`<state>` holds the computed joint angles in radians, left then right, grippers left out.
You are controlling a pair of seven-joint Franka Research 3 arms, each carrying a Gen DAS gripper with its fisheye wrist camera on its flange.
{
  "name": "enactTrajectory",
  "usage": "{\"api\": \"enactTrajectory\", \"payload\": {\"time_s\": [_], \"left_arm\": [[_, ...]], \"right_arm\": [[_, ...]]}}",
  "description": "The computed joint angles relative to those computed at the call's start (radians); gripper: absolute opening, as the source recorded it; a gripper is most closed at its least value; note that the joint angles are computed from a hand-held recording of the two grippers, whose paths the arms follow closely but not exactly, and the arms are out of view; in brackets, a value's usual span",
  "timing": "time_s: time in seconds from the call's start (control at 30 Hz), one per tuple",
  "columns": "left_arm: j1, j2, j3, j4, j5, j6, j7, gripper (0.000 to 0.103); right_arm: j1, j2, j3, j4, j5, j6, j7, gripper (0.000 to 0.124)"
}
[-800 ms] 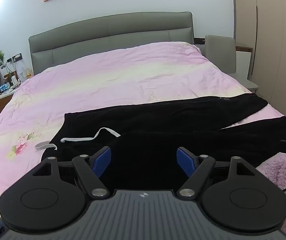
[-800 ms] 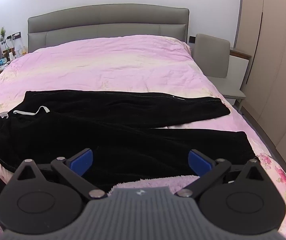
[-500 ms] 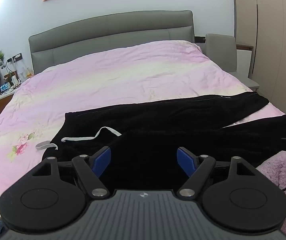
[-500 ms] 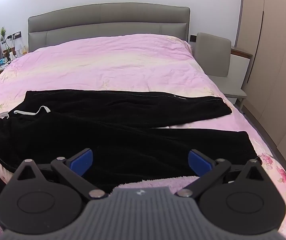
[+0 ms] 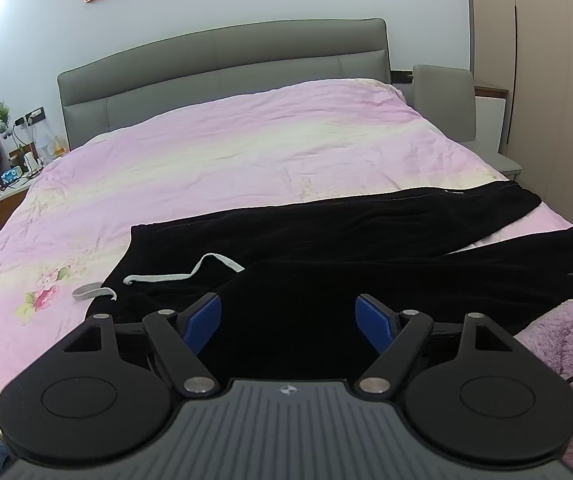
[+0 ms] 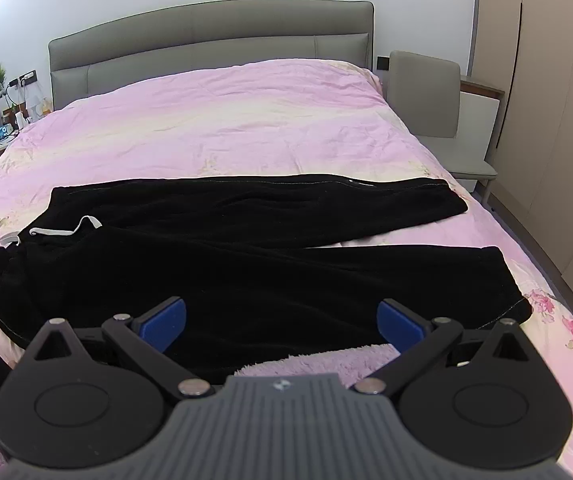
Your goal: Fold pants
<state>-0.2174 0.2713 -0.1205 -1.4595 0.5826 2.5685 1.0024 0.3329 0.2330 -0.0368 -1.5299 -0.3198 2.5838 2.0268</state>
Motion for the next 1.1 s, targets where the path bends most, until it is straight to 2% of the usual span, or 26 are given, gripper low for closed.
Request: {"api": "enactTrajectory", "payload": {"time_s": [0.37,1.1], "left_arm": [[0.0,0.022,-0.004,0.043,-0.04,-0.038,0.034,0.09],[-0.004,0.032,-0.002,0.049,-0.05,-0.052,0.055,0.09]], "right_arm": [[0.003,-0.01,0.0,-0.001,-0.017,-0.018,0.035,0.098],[-0.003,-0.005,0.005,0.018,-0.013,-0.06,0.07,0.098]]}}
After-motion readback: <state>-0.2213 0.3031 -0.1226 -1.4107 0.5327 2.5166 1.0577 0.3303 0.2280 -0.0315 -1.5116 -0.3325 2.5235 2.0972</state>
